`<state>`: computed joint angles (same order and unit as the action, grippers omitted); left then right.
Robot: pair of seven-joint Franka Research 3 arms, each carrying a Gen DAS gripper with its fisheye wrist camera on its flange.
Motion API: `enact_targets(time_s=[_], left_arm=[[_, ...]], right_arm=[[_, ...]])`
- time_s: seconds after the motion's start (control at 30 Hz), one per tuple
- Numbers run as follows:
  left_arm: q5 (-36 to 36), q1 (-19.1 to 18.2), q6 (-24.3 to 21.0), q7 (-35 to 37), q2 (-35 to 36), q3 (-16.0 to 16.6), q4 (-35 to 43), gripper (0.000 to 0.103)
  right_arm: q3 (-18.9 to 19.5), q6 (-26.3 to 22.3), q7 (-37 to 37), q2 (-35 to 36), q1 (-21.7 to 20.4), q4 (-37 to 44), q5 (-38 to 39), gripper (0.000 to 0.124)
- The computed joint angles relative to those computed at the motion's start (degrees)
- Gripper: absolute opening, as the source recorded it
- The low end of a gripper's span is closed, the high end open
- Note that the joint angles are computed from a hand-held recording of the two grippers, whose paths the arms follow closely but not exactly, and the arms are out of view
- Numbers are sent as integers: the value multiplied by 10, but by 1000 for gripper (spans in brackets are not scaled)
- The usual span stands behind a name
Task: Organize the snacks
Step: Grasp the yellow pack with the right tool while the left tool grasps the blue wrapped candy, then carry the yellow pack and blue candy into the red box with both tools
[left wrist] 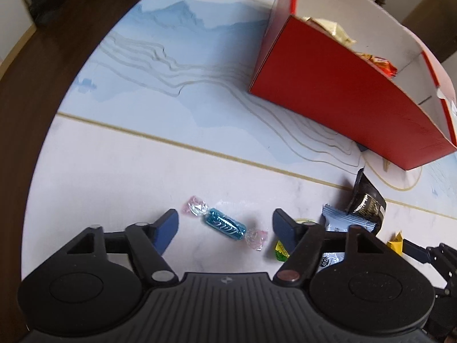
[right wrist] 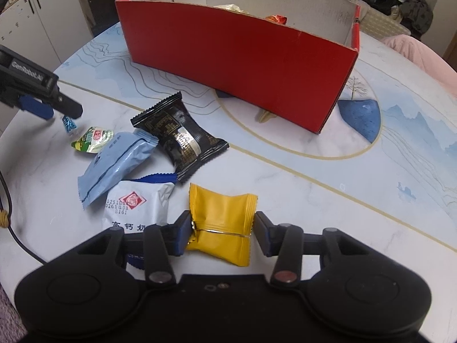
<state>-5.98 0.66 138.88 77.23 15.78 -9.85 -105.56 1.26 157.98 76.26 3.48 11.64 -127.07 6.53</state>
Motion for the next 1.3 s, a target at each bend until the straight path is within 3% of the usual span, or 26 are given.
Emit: enact_targets(time_s=[0.2, 0.37, 0.47, 0.6, 0.83, 1.3], left_arm=[[32, -10, 6, -21, 5, 4, 2, 57], [83, -22, 9, -25, 1, 8, -4, 33], [100, -24, 23, -12, -6, 8, -17, 25], [71, -10, 24, 17, -7, 2, -18, 12], [25, 6, 35, 52, -21, 1, -36, 12], [-69, 4, 56, 157, -86, 0, -56, 12]], right_arm=[[4, 15, -2, -11, 1, -10, 23, 46], [4, 26, 16, -17, 3, -17, 18, 46], [4, 31, 29, -20, 4, -20, 13, 46], [3, 37, 73, -25, 4, -26, -21, 45], [5, 46, 187, -44, 0, -43, -99, 45], [28, 60, 284, -91, -13, -47, -136, 45]])
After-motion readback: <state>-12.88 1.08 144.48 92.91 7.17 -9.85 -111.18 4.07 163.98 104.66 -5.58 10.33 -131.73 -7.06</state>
